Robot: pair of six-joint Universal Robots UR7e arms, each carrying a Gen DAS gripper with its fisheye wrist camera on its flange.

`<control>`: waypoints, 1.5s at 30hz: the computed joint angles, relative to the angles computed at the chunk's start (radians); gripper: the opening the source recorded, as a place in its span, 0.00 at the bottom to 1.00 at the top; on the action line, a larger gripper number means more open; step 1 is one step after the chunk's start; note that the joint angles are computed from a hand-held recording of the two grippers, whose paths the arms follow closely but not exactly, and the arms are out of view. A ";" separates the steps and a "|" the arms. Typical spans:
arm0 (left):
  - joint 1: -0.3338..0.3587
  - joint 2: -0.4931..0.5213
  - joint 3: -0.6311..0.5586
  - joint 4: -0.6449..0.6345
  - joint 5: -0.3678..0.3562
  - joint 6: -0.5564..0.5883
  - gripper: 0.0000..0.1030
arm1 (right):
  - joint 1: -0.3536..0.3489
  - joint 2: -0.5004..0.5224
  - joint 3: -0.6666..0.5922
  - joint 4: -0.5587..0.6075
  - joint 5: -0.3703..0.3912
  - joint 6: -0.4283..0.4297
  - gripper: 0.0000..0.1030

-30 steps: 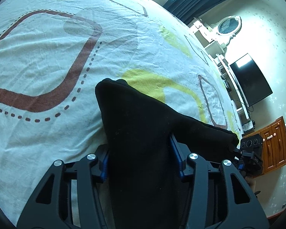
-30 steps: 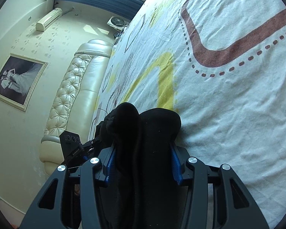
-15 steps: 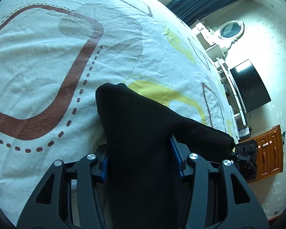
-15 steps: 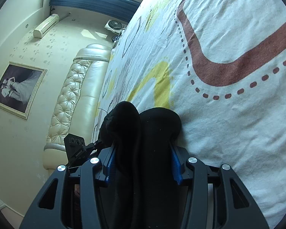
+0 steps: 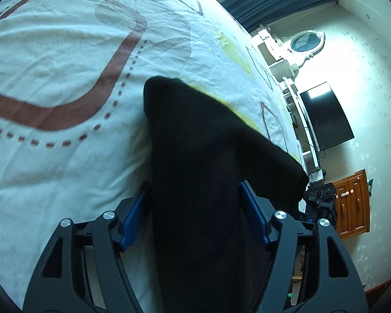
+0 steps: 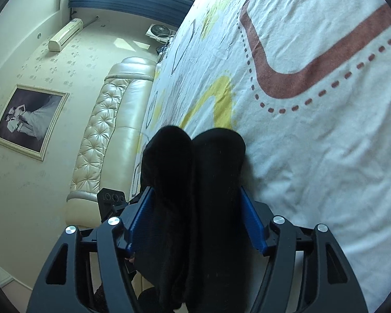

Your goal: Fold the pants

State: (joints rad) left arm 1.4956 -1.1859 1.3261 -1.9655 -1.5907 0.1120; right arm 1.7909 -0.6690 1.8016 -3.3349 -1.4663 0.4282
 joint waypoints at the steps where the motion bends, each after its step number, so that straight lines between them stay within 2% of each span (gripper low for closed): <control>1: 0.004 -0.025 0.027 0.002 -0.008 -0.001 0.71 | 0.000 -0.008 0.016 -0.003 0.010 0.005 0.66; 2: 0.009 -0.050 0.055 0.004 -0.019 -0.001 0.76 | 0.002 -0.016 0.033 -0.003 0.016 0.008 0.68; 7: 0.015 -0.165 0.189 -0.003 -0.030 0.001 0.80 | 0.019 -0.022 0.091 -0.037 0.045 0.041 0.77; 8: 0.016 -0.179 0.210 -0.011 -0.034 -0.004 0.84 | 0.021 -0.019 0.095 -0.037 0.048 0.042 0.78; 11: 0.000 -0.215 0.275 -0.070 -0.005 -0.008 0.88 | 0.049 -0.016 0.088 -0.001 -0.007 0.012 0.79; 16: -0.039 -0.232 0.337 -0.143 0.087 0.025 0.90 | 0.087 -0.002 0.065 0.043 -0.102 -0.025 0.78; 17: -0.048 -0.233 0.342 -0.148 0.110 0.037 0.89 | 0.093 -0.001 0.060 0.052 -0.124 -0.016 0.71; 18: -0.058 -0.229 0.342 -0.152 0.136 0.046 0.81 | 0.099 -0.002 0.060 0.058 -0.153 0.000 0.57; 21: -0.083 -0.230 0.345 -0.153 0.186 0.055 0.66 | 0.111 0.001 0.071 0.028 -0.187 0.022 0.49; 24: -0.093 -0.232 0.345 -0.150 0.209 0.060 0.58 | 0.122 -0.006 0.084 0.006 -0.192 0.034 0.43; 29: -0.090 -0.234 0.333 -0.127 0.208 0.048 0.53 | 0.118 -0.021 0.108 -0.019 -0.164 0.050 0.39; 45: -0.094 -0.258 0.348 -0.100 0.210 0.030 0.52 | 0.102 -0.028 0.129 -0.021 -0.131 0.063 0.39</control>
